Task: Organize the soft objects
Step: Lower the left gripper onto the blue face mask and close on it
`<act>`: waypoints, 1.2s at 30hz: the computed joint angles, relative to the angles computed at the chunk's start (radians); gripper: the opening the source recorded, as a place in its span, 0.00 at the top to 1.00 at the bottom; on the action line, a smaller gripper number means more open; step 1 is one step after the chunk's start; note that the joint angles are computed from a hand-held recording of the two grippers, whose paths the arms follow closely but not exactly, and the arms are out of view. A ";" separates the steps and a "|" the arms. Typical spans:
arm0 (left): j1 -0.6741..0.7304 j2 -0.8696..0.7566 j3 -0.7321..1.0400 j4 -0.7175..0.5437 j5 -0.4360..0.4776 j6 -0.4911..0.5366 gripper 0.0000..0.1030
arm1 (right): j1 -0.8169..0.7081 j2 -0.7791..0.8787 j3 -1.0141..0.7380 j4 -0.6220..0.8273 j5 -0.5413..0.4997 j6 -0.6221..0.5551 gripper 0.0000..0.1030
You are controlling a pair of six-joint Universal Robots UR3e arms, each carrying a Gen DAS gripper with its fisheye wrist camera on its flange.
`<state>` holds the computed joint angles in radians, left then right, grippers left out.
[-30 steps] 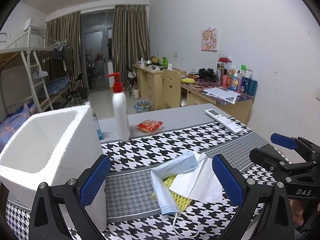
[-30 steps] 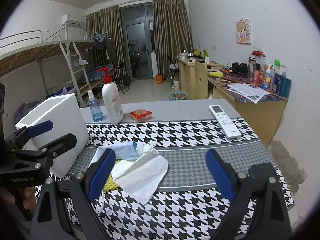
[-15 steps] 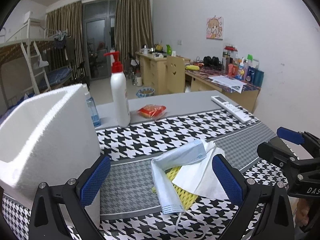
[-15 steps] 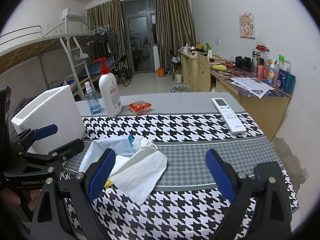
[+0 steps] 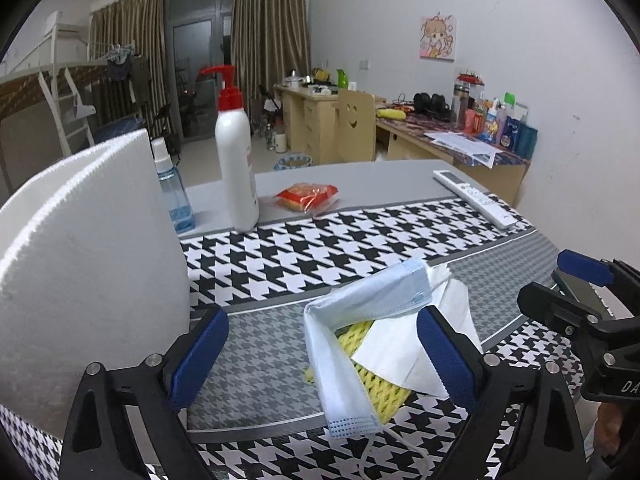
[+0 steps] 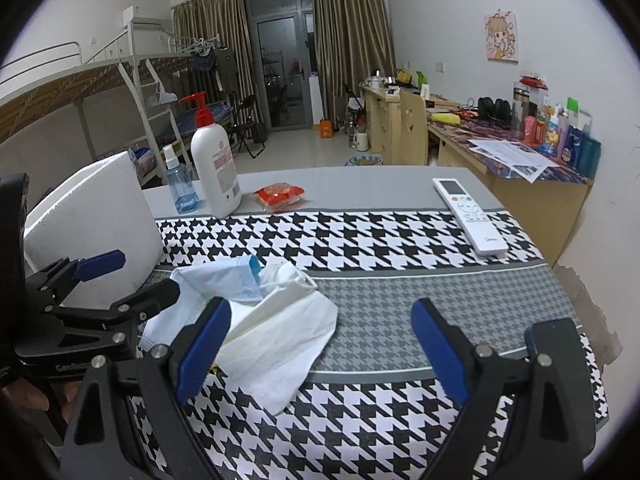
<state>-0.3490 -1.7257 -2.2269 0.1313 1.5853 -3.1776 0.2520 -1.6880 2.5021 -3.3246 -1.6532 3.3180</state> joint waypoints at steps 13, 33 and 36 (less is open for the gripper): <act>0.044 -0.030 0.017 -0.067 -0.048 0.011 0.29 | -0.008 0.083 -0.054 0.036 0.032 -0.006 0.09; 0.091 -0.073 0.057 -0.184 -0.147 0.051 0.60 | 0.000 0.211 -0.157 0.085 0.067 -0.037 0.09; 0.095 -0.077 0.060 -0.195 -0.161 0.057 0.69 | 0.018 0.239 -0.194 0.102 0.055 -0.046 0.09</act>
<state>-0.2535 -1.8031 -2.1665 -0.0639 1.4239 -3.1207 0.2701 -1.4485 2.3081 -3.2222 -1.5987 3.2719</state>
